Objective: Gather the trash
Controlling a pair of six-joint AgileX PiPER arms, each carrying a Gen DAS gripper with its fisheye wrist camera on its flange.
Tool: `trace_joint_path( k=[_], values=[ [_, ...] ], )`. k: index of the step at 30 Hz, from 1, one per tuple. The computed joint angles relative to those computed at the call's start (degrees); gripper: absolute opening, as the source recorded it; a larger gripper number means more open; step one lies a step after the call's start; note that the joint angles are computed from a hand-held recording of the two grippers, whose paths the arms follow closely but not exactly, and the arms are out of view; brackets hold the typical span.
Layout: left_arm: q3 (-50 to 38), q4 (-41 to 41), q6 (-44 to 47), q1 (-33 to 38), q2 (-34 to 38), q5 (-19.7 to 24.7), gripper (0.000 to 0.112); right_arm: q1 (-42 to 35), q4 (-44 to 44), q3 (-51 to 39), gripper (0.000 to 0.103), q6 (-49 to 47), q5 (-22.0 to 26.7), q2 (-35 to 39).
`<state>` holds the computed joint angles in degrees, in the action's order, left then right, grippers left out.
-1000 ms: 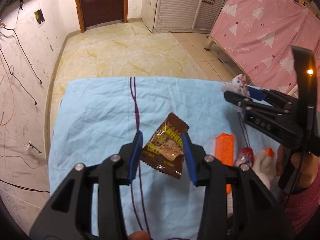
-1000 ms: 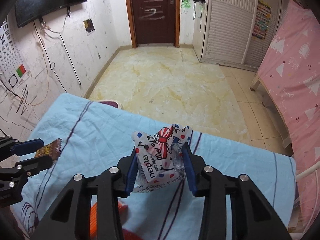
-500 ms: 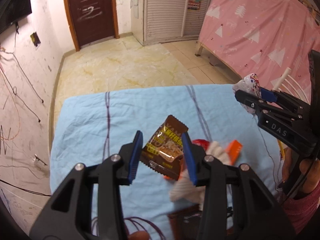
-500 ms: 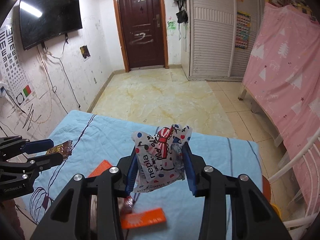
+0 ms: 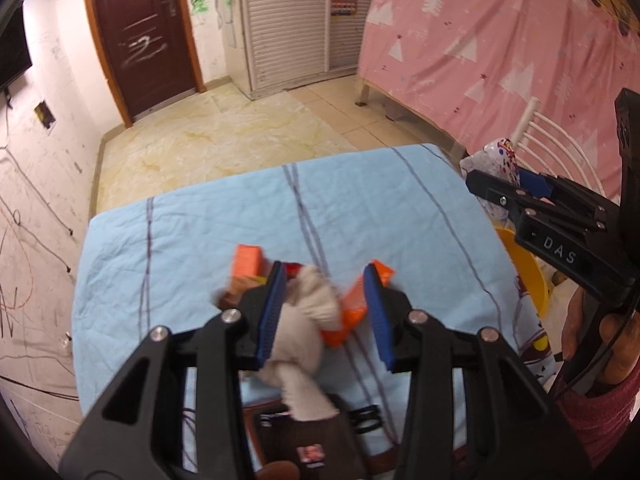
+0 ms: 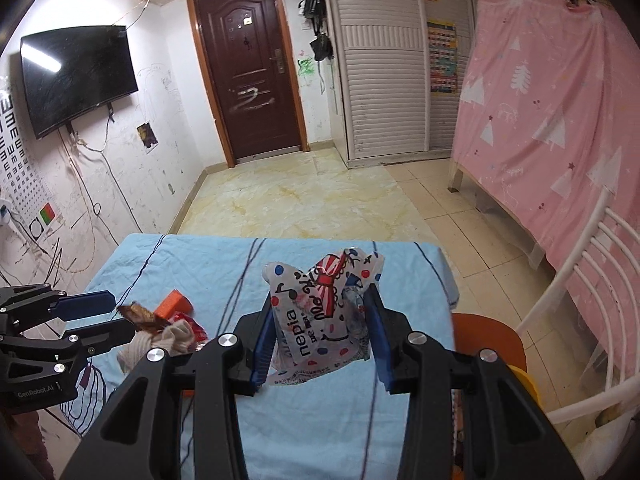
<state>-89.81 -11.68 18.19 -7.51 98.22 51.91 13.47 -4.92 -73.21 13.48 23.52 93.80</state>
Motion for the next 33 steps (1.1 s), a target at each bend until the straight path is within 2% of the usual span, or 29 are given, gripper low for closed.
trace_joint_path(
  k=[4, 12, 15, 17, 19, 24, 29, 33],
  values=[
    [0.11, 4.69, -3.88, -2.68, -1.09, -1.67, 0.038, -4.01, 5.43, 5.5, 0.035, -5.19, -1.9, -4.41],
    [-6.23, 9.67, -7.91, 1.72, 5.45, 2.33, 0.039, -10.52, 17.27, 13.74, 0.035, -17.29, -5.21, -9.0],
    [-7.81, 9.88, -8.16, 4.02, 7.97, 2.81, 0.04, -12.21, 21.42, 15.45, 0.035, -20.93, -5.76, -9.38],
    [-9.04, 9.9, -8.53, 5.69, 9.41, 2.98, 0.053, -13.34, 23.52, 16.57, 0.035, -22.74, -6.03, -9.68],
    [-9.48, 9.58, -8.26, 7.38, 10.19, 2.93, 0.056, -14.58, 26.0, 17.49, 0.035, -25.21, -6.12, -9.95],
    [-10.97, 9.85, -7.68, 11.65, 12.96, 3.61, 0.056, -17.34, 32.24, 19.96, 0.035, -31.32, -6.61, -11.42],
    [-12.19, 10.62, -8.11, 14.43, 15.51, 4.2, 0.056, -18.58, 33.9, 21.07, 0.035, -32.52, -7.02, -11.99],
    [-13.45, 7.57, -6.19, 17.54, 16.9, 6.05, 0.056, -19.49, 35.95, 22.4, 0.035, -34.59, -7.25, -13.48]
  ],
)
